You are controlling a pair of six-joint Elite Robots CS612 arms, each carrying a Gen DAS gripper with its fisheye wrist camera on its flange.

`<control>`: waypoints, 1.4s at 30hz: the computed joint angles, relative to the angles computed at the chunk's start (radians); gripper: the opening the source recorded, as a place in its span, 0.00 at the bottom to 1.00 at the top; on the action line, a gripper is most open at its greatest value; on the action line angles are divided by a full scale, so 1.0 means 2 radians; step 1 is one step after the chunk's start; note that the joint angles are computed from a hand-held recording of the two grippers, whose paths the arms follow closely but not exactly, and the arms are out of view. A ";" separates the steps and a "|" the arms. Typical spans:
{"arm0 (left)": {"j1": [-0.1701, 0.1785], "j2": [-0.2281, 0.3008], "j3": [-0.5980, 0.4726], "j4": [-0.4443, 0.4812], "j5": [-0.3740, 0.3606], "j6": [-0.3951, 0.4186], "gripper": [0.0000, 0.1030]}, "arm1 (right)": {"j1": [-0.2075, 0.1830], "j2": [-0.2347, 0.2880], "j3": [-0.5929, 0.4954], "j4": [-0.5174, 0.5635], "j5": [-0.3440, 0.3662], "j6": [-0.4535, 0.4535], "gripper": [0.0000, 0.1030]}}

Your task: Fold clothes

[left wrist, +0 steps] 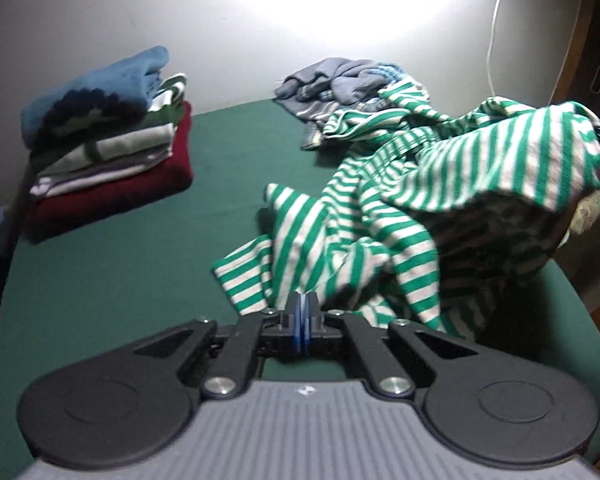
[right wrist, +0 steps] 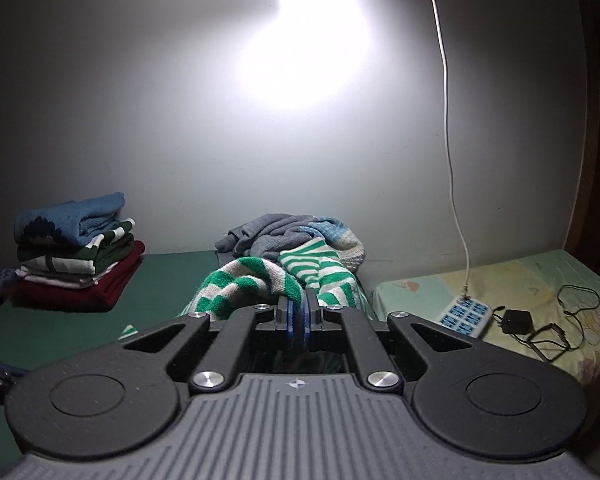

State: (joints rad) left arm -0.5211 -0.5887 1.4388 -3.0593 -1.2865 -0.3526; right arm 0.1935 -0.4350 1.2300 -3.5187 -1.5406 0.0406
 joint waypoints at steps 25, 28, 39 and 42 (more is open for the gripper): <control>-0.005 0.003 0.009 0.069 0.038 0.049 0.26 | 0.032 -0.044 0.119 0.065 -0.189 0.081 0.08; -0.010 0.006 0.002 0.071 0.046 0.057 0.30 | 0.036 -0.041 0.120 0.041 -0.190 0.064 0.53; -0.025 0.008 -0.010 0.093 0.086 0.037 0.52 | 0.048 0.002 0.055 0.055 -0.116 -0.138 0.79; -0.025 0.006 -0.011 0.107 0.089 0.017 0.65 | 0.047 0.013 0.036 0.078 -0.123 -0.141 0.79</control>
State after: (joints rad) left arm -0.5713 -0.5760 1.4163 -2.8448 -1.1079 -0.3187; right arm 0.2875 -0.4089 1.3013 -3.3627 -1.7871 -0.2406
